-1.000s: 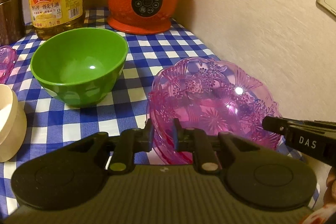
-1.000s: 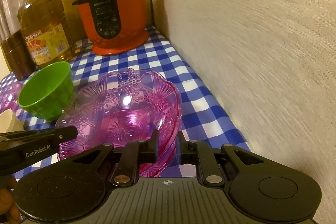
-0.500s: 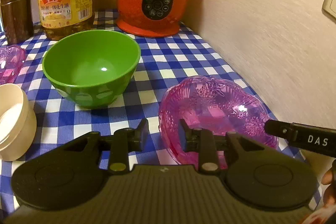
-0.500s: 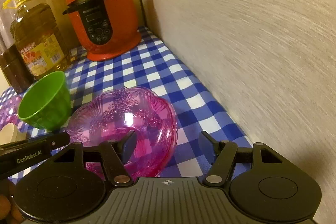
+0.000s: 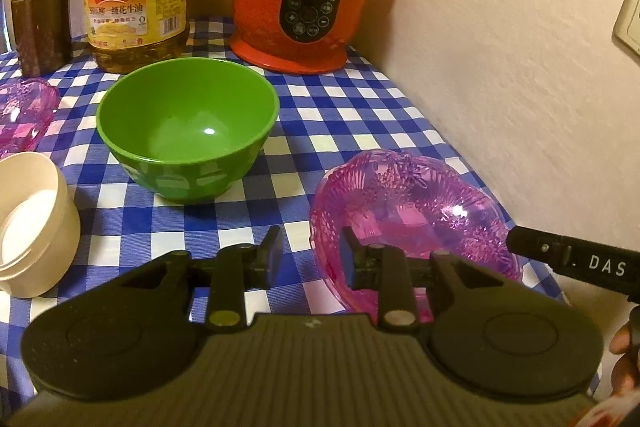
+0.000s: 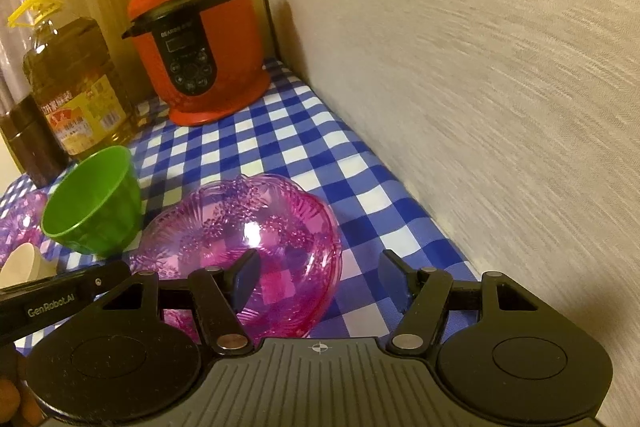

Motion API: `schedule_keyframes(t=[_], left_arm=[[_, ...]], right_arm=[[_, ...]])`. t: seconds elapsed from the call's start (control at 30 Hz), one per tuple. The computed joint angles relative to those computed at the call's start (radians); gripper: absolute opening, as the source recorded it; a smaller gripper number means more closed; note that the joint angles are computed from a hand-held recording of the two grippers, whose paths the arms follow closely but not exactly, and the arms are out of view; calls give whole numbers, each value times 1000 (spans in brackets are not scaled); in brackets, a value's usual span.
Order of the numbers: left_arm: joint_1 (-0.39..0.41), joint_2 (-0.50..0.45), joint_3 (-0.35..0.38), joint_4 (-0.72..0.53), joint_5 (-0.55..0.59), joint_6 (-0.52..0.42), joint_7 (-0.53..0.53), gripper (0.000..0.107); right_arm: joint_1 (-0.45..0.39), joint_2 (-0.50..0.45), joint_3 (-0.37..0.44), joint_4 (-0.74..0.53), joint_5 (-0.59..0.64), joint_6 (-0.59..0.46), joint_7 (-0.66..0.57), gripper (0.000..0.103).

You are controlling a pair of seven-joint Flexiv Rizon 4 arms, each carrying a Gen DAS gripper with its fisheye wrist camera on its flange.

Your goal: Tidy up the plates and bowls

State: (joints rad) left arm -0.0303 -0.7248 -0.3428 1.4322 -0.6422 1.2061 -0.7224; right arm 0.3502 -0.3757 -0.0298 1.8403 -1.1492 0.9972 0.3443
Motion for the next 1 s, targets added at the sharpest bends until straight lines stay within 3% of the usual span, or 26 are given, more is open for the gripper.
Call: schedule_keyframes(t=[0.4, 1.0], left_arm=[[44, 63, -14, 53, -66, 7, 16, 27], [94, 171, 49, 130, -156, 79, 21, 27]], right_arm=[[18, 15, 7, -22, -70, 19, 83, 65], [115, -93, -11, -202, -37, 95, -51, 65]])
